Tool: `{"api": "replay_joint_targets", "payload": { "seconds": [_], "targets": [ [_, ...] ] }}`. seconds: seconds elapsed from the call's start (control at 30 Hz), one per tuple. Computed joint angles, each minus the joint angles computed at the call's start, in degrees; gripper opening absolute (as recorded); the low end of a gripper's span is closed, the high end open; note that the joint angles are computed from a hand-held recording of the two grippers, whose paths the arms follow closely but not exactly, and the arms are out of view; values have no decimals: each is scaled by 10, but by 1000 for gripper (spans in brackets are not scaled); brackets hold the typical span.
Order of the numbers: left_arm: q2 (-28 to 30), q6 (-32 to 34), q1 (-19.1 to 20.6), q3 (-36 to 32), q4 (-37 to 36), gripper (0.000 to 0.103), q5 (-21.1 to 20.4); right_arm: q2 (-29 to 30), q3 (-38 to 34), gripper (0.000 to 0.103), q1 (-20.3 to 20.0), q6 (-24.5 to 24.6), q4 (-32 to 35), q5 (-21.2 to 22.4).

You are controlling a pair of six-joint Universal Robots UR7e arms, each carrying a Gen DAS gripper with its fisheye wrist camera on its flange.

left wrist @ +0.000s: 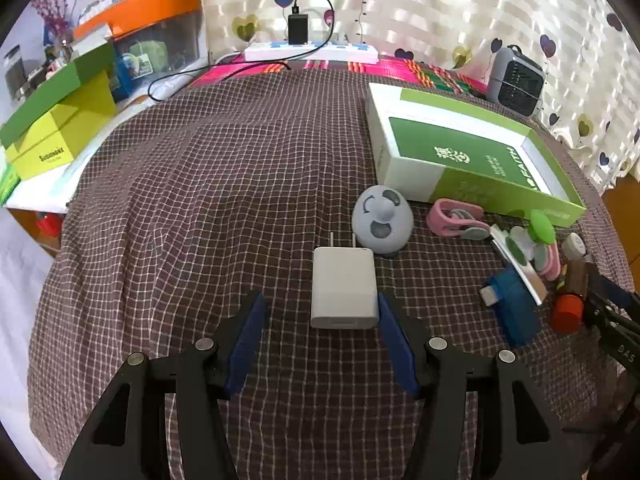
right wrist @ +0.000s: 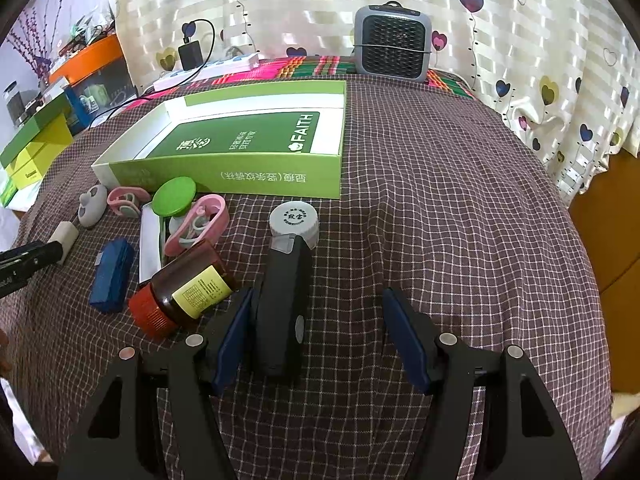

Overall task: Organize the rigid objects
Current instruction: 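Grasp the white charger plug with left tool while right tool grasps the black rectangular device, then carry the charger with left tool while right tool carries the black device into the green box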

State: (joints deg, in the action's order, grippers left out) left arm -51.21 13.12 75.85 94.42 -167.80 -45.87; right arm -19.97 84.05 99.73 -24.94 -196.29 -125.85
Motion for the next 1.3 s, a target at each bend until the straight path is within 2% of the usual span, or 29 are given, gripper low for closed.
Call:
{"api": "replay_joint_targets", "payload": {
  "seconds": [0.4,0.43,0.57,0.73,0.8,1.3],
  "targets": [
    [16,51,10,-19,-25,57,-16,1,-1,66,0,0,-2,-1],
    [17,54,10,-19,-28,56,-17,1,-1,64,0,-1,-4,0],
    [19,65,10,-19,-37,47,-18,1,2,48,1,-5,-15,1],
    [19,72,12,-20,-44,39,-20,0,4,38,0,-2,-19,-1],
    [20,74,12,-20,-48,33,-18,-1,5,33,-1,1,-21,-1],
    [14,69,14,-21,-40,33,-25,-8,14,27,-2,3,-33,7]
  ]
}}
